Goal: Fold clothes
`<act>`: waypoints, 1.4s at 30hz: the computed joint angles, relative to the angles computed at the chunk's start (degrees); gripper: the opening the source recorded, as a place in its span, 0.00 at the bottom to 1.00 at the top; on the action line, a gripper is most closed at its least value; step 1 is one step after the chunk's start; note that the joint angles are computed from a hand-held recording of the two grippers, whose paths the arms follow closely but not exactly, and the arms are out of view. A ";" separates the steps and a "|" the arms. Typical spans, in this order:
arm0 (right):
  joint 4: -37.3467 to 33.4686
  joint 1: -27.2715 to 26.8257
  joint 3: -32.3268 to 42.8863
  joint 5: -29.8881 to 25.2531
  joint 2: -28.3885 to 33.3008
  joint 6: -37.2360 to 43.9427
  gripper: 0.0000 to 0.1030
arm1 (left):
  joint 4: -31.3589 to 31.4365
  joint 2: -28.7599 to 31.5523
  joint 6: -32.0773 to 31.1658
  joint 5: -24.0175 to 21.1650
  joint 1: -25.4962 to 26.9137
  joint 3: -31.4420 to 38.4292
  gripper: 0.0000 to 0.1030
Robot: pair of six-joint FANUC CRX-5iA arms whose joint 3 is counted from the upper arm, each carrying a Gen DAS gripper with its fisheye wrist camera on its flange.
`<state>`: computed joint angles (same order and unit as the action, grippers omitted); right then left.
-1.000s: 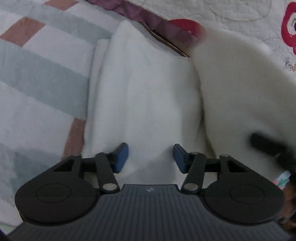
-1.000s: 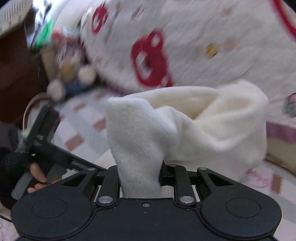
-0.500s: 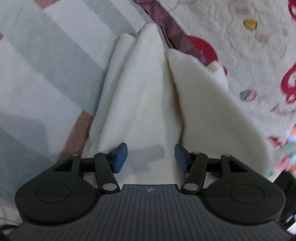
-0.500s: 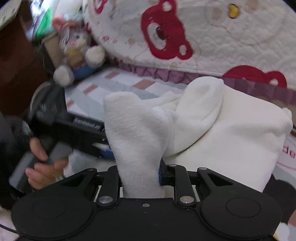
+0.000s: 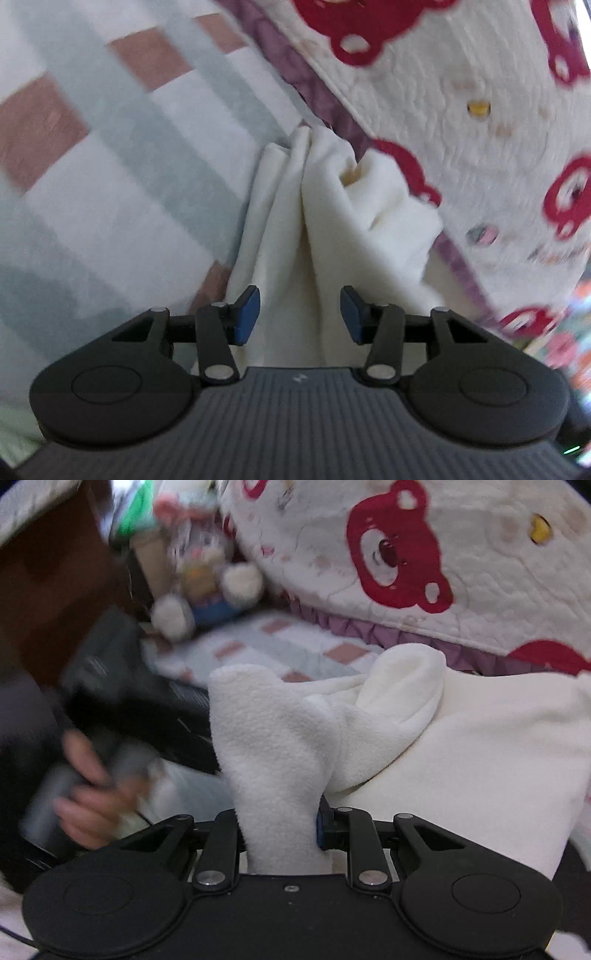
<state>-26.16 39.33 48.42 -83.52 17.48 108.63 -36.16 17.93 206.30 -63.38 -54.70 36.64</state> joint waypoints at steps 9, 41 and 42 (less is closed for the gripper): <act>10.84 5.93 -7.10 5.53 -3.10 -1.04 0.27 | -6.74 -1.33 9.70 0.59 -3.16 -2.49 0.51; 5.78 -8.14 -22.91 5.79 -19.10 -2.07 0.40 | 4.44 13.29 -24.00 -14.78 -1.02 21.75 0.72; 8.06 -6.71 -24.99 7.19 -20.02 -1.79 0.41 | 5.11 15.25 -25.54 -17.86 -0.74 24.78 0.72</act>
